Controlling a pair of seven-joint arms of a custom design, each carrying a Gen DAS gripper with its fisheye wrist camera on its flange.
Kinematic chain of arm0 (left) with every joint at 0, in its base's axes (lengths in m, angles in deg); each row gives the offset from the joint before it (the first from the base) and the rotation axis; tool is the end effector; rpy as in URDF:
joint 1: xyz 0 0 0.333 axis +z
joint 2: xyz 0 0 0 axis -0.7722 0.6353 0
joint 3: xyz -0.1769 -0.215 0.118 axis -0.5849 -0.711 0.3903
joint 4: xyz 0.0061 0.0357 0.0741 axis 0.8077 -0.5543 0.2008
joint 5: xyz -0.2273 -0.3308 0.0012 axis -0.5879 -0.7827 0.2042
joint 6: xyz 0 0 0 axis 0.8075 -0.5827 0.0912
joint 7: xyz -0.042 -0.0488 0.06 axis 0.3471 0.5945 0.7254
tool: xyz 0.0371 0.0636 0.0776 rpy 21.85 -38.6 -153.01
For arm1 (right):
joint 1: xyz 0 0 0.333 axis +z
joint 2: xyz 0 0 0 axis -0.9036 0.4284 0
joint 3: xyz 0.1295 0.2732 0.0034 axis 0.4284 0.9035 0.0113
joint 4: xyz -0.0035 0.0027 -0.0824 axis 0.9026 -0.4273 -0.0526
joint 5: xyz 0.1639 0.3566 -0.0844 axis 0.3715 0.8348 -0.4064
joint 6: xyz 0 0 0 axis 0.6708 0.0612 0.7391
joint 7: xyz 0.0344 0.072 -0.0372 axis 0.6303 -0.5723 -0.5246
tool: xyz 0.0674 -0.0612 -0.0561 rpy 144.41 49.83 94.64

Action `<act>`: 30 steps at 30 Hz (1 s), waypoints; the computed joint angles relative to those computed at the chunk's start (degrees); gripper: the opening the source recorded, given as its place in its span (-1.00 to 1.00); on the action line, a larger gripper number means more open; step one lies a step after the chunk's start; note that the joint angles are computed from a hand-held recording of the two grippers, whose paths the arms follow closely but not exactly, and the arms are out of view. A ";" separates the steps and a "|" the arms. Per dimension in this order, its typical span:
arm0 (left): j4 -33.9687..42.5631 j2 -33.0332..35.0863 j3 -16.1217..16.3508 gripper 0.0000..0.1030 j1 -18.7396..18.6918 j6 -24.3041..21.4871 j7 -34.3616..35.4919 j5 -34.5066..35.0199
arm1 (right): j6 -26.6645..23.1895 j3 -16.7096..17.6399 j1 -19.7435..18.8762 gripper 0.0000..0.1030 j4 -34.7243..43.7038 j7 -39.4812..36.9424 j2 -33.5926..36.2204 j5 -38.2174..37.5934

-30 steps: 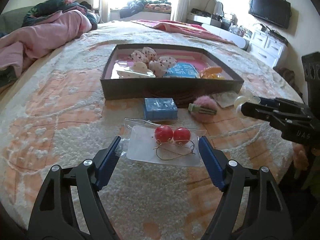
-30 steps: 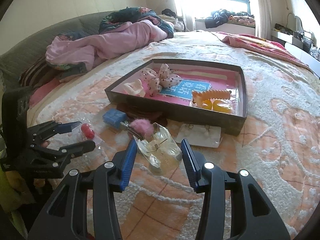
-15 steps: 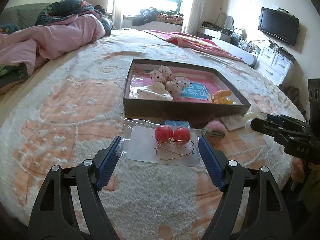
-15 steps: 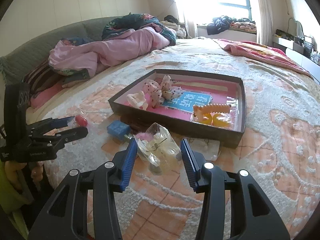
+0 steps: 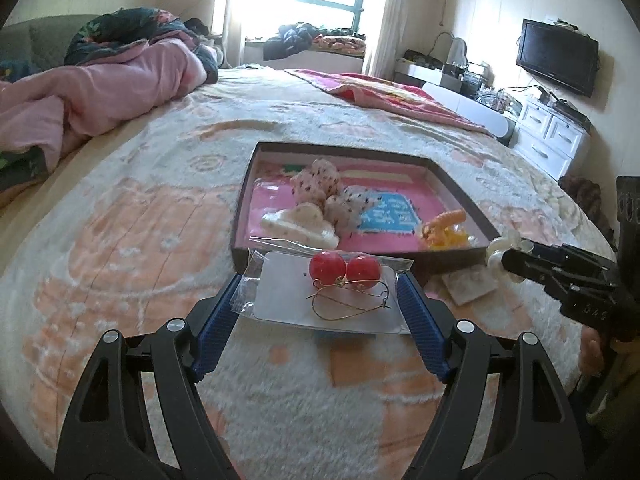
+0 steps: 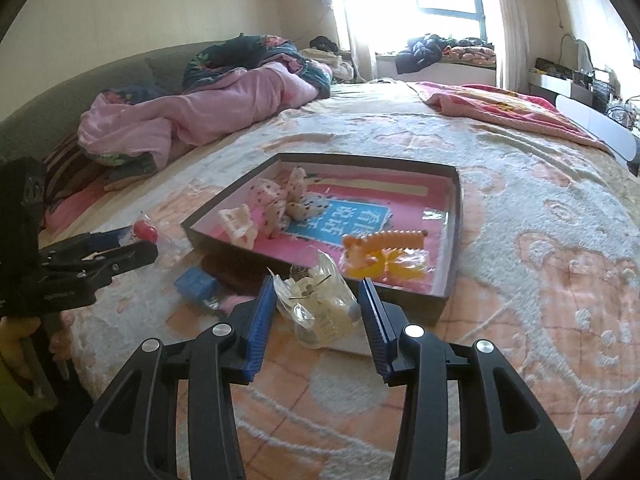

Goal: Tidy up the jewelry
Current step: 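Carry the red earrings card into the tray with the left tool while the right tool drops the clear clip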

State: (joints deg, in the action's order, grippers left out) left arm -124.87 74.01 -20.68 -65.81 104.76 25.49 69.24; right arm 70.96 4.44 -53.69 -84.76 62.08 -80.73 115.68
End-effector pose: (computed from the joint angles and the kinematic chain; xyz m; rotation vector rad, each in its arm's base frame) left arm 0.5529 -0.2876 0.4536 -1.7713 1.6359 -0.9572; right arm 0.6194 0.1625 0.4666 -1.9517 1.0917 -0.3739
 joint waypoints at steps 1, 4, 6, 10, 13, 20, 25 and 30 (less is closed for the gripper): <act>0.83 0.61 -0.07 0.33 -0.02 -0.04 0.54 -0.26 | 0.06 -0.10 0.00 -0.21 0.52 0.39 0.43 -0.31; 3.60 2.62 0.18 0.33 -0.51 -0.27 2.38 -1.17 | 0.42 -0.10 -0.26 -0.21 2.08 1.42 1.63 -1.34; 5.48 4.13 0.60 0.33 -0.99 -0.14 3.75 -2.12 | 0.54 0.11 -0.63 -0.21 3.15 2.03 2.41 -1.77; 8.63 6.93 1.64 0.33 -2.27 -0.01 6.36 -4.40 | 1.02 0.61 -1.43 -0.21 5.15 2.79 3.79 -2.55; 11.19 9.21 2.26 0.33 -3.32 -0.34 9.47 -6.99 | 1.16 0.90 -1.95 -0.22 6.98 4.09 5.14 -3.90; 16.96 13.95 4.20 0.34 -5.61 -0.54 15.88 -13.44 | 1.53 1.88 -3.35 -0.22 11.16 7.98 8.45 -7.77; 21.59 17.39 5.38 0.34 -7.37 -2.22 19.97 -17.40 | 2.21 2.63 -4.25 -0.22 14.14 10.55 10.95 -11.08; 24.29 19.63 6.32 0.34 -8.35 -2.64 22.80 -20.59 | 1.91 2.95 -4.65 -0.21 17.73 14.02 13.89 -15.64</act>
